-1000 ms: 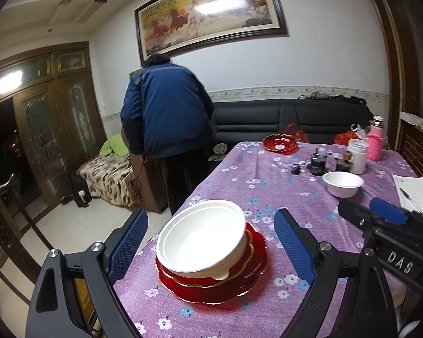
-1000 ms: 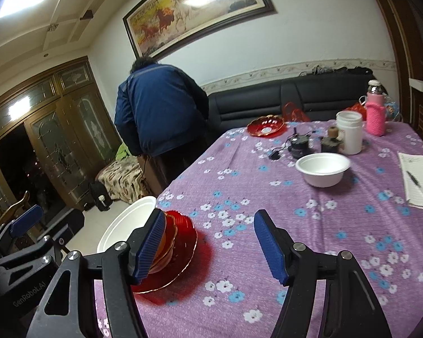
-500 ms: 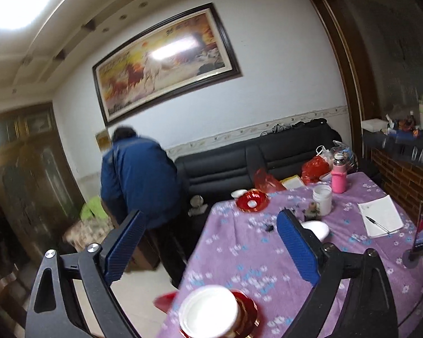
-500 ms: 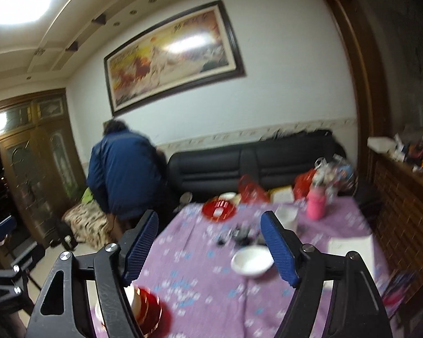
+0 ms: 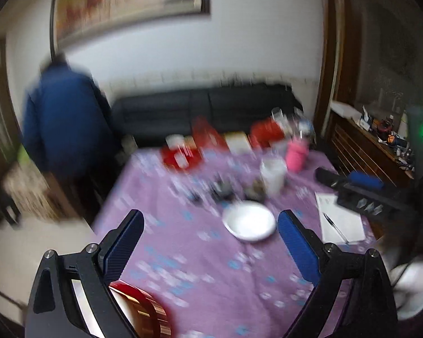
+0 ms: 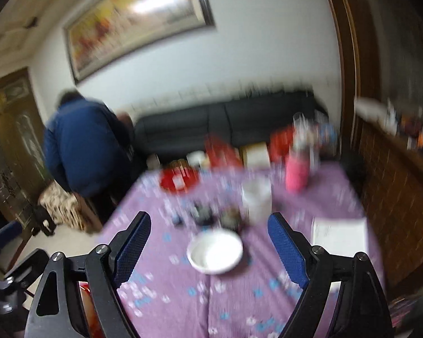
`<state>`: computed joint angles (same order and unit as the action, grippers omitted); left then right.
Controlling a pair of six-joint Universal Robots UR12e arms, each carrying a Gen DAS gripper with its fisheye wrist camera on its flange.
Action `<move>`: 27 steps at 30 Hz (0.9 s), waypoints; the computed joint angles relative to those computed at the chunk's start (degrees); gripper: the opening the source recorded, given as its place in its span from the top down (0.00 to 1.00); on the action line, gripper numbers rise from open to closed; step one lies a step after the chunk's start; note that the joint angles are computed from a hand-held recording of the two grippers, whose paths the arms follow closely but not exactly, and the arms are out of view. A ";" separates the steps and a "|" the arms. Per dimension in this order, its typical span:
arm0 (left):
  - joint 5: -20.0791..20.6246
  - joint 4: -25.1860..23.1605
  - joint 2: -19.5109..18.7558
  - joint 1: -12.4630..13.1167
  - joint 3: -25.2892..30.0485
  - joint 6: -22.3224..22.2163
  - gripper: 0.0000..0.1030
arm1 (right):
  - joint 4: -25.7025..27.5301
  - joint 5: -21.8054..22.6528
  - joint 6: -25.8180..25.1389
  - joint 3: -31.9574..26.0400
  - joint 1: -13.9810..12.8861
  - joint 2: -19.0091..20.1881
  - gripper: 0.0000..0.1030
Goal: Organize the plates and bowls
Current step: 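Withdraw the left tool and move it toward the small white bowl, then grasp the rim of the small white bowl with the left tool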
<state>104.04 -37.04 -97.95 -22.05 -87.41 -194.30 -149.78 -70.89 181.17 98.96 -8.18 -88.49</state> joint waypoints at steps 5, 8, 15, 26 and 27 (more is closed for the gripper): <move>-8.87 -5.75 -5.70 2.98 1.73 -6.68 0.14 | 5.04 1.14 3.58 -0.33 -0.51 6.74 0.35; -16.24 -9.39 -8.28 5.25 2.24 -11.45 0.39 | 5.64 2.99 7.11 -0.77 -0.89 10.16 0.35; -18.05 -9.56 -10.05 7.03 1.06 -16.44 0.41 | 6.35 3.77 9.88 -3.04 0.56 15.40 0.48; -19.00 -7.48 -9.51 8.33 -1.23 -18.17 0.41 | 12.07 17.14 9.64 -0.86 -1.91 14.58 0.89; -19.13 -7.29 -9.34 8.35 -1.62 -18.22 0.41 | 13.69 18.77 8.62 -0.35 -2.36 14.00 0.89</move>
<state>84.92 -44.33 -107.29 -13.70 -89.03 -212.53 -136.09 -52.12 189.79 98.61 -10.54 -74.49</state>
